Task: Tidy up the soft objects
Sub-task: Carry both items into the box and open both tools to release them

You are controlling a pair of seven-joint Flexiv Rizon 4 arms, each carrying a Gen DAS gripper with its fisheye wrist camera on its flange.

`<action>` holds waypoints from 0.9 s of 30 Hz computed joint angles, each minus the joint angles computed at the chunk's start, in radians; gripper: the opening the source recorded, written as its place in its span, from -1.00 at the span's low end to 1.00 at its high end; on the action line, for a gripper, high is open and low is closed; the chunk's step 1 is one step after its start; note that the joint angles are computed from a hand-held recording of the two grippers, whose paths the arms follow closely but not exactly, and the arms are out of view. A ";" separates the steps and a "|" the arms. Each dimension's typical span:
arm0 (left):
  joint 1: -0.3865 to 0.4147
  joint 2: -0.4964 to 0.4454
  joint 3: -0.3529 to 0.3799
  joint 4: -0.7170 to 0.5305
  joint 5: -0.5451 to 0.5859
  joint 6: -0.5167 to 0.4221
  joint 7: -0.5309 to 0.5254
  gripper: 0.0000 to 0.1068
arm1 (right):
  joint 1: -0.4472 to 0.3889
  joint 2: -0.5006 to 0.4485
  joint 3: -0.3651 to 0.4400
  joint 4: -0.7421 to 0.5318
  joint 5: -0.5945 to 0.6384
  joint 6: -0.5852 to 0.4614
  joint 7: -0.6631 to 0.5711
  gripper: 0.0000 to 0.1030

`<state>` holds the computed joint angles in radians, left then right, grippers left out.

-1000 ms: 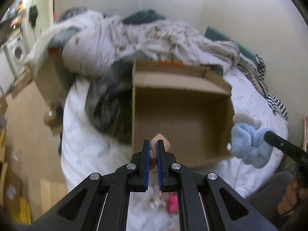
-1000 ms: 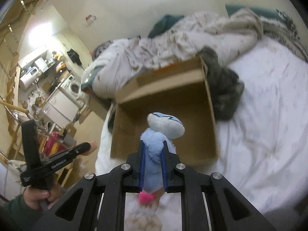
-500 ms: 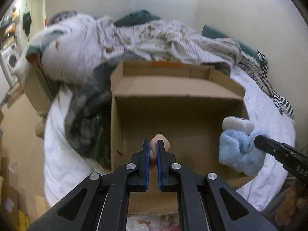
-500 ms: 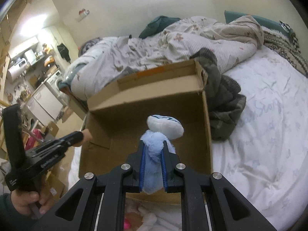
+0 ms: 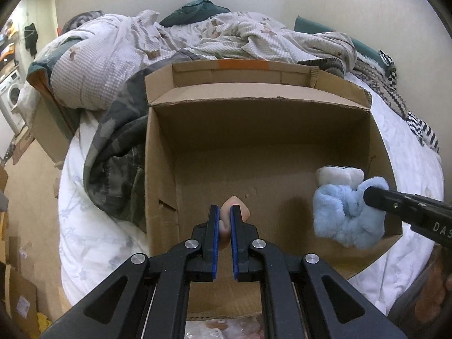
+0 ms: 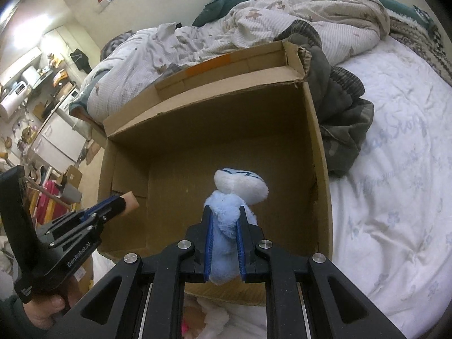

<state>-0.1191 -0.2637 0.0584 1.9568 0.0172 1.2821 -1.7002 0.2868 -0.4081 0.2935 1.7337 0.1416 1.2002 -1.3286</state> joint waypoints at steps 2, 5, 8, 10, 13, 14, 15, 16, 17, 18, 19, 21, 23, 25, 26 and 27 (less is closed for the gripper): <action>0.008 -0.001 -0.011 0.007 -0.020 0.009 0.009 -0.87 | 0.000 -0.002 -0.001 -0.002 0.000 -0.007 0.001 -0.68; 0.002 -0.004 -0.006 0.002 -0.017 -0.002 0.005 -0.86 | 0.008 -0.003 -0.007 -0.002 -0.013 -0.012 0.004 -0.68; 0.006 -0.003 -0.010 0.008 -0.030 -0.005 0.005 -0.86 | 0.013 -0.006 -0.013 -0.006 -0.026 -0.017 0.008 -0.68; 0.006 -0.003 -0.010 0.008 -0.033 -0.009 0.006 -0.86 | 0.009 -0.008 -0.010 -0.010 -0.021 -0.022 0.009 -0.68; -0.006 -0.005 0.006 -0.001 -0.007 -0.017 -0.023 -0.87 | 0.012 -0.013 -0.010 -0.018 -0.023 -0.031 0.013 -0.68; -0.005 -0.005 0.004 -0.002 -0.008 -0.020 -0.025 -0.86 | 0.016 -0.013 -0.013 -0.018 -0.029 -0.032 0.014 -0.68; -0.002 -0.003 0.000 0.001 -0.014 -0.020 -0.023 -0.86 | 0.018 -0.013 -0.016 -0.018 -0.034 -0.034 0.016 -0.68; -0.001 -0.001 -0.003 0.002 -0.016 -0.023 -0.021 -0.85 | 0.019 -0.013 -0.017 -0.017 -0.038 -0.036 0.017 -0.68; -0.005 -0.001 0.003 -0.002 -0.006 -0.031 -0.030 -0.77 | 0.021 -0.014 -0.019 -0.017 -0.040 -0.039 0.019 -0.68; -0.009 -0.001 0.007 -0.006 0.006 -0.036 -0.038 -0.71 | 0.021 -0.016 -0.019 -0.019 -0.040 -0.042 0.022 -0.68; -0.011 0.000 0.009 -0.009 0.014 -0.041 -0.042 -0.71 | 0.022 -0.018 -0.019 -0.022 -0.041 -0.046 0.025 -0.68; -0.009 0.001 0.004 -0.013 0.015 -0.053 -0.040 -0.67 | 0.023 -0.020 -0.020 -0.023 -0.044 -0.050 0.029 -0.68; -0.001 0.002 -0.008 -0.012 -0.003 -0.066 -0.026 -0.49 | 0.033 -0.021 -0.030 -0.021 -0.061 -0.055 0.039 -0.68; -0.007 0.004 -0.002 -0.015 0.008 -0.071 -0.041 -0.09 | 0.035 -0.025 -0.033 -0.024 -0.068 -0.062 0.047 -0.68; -0.019 0.005 0.014 -0.022 0.038 -0.069 -0.070 0.18 | 0.035 -0.027 -0.032 -0.028 -0.069 -0.065 0.049 -0.68; -0.024 0.006 0.019 -0.024 0.055 -0.061 -0.086 0.23 | 0.037 -0.028 -0.035 -0.028 -0.075 -0.065 0.051 -0.68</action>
